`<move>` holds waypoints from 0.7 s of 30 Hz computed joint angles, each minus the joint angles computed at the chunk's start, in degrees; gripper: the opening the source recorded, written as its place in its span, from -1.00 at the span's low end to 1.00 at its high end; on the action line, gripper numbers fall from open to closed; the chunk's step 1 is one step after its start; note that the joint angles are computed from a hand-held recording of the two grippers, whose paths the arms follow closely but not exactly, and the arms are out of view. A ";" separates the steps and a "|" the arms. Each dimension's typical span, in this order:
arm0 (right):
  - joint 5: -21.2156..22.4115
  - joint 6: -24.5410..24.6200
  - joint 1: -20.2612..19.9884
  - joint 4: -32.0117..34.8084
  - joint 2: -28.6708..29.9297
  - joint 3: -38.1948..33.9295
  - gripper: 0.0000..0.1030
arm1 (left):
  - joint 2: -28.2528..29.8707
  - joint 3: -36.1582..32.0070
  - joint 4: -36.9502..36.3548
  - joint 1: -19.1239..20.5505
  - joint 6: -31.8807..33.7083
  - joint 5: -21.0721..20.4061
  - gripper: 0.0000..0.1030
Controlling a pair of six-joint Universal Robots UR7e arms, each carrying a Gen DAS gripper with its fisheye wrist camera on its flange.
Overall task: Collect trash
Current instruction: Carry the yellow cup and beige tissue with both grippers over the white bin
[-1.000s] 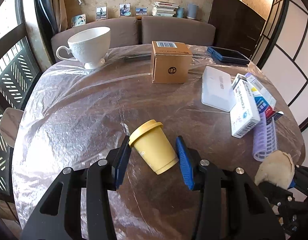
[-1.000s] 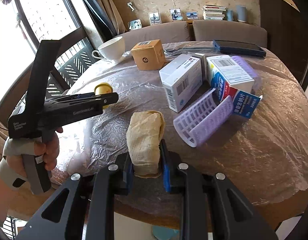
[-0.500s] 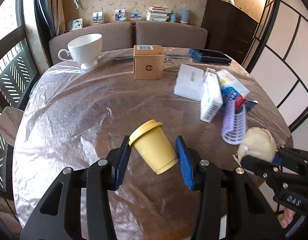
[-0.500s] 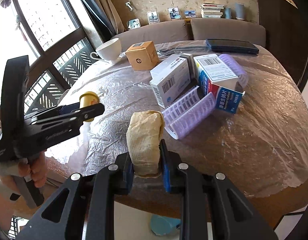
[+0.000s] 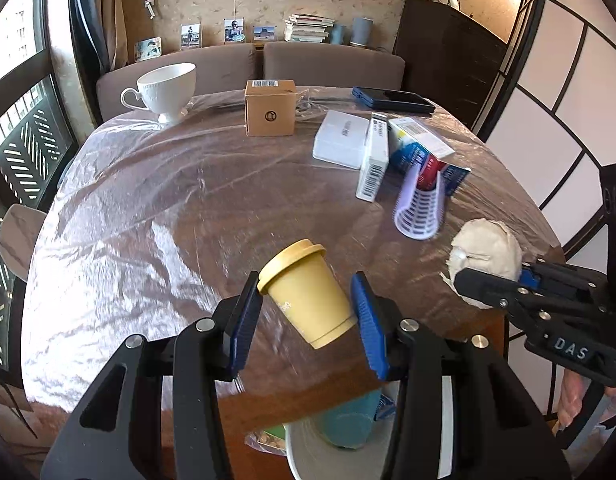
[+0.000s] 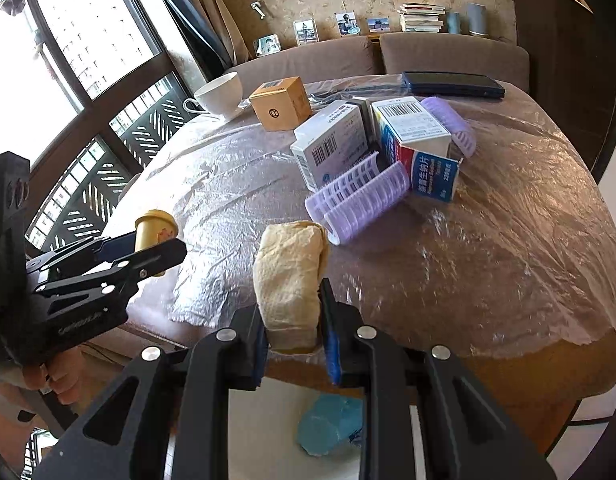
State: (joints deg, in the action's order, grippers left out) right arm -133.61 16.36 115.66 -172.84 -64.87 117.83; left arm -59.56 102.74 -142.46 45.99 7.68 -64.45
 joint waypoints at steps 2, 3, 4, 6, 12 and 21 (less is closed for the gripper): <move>-0.01 0.45 0.22 0.19 -0.35 0.40 -0.55 | -0.79 0.95 -0.07 -0.36 -0.27 -0.03 -0.08; -0.03 0.66 0.36 0.25 -0.56 0.69 -0.55 | -1.09 1.35 -0.14 -0.54 -0.36 0.02 -0.08; -0.12 0.82 0.51 0.28 -0.70 0.90 -0.55 | -1.47 1.89 -0.26 -0.72 -0.49 0.01 -0.08; -0.49 1.19 0.99 0.19 -1.20 1.65 -0.55 | -2.23 2.75 -0.24 -1.03 -0.94 -0.19 -0.08; -1.17 3.00 2.04 1.20 -2.29 3.12 -0.55 | -4.02 5.14 -0.33 -2.18 -1.63 -0.77 -0.08; -1.49 6.16 3.47 4.07 -4.52 5.86 -0.55 | -6.52 8.45 1.69 -3.52 -2.30 -1.87 -0.08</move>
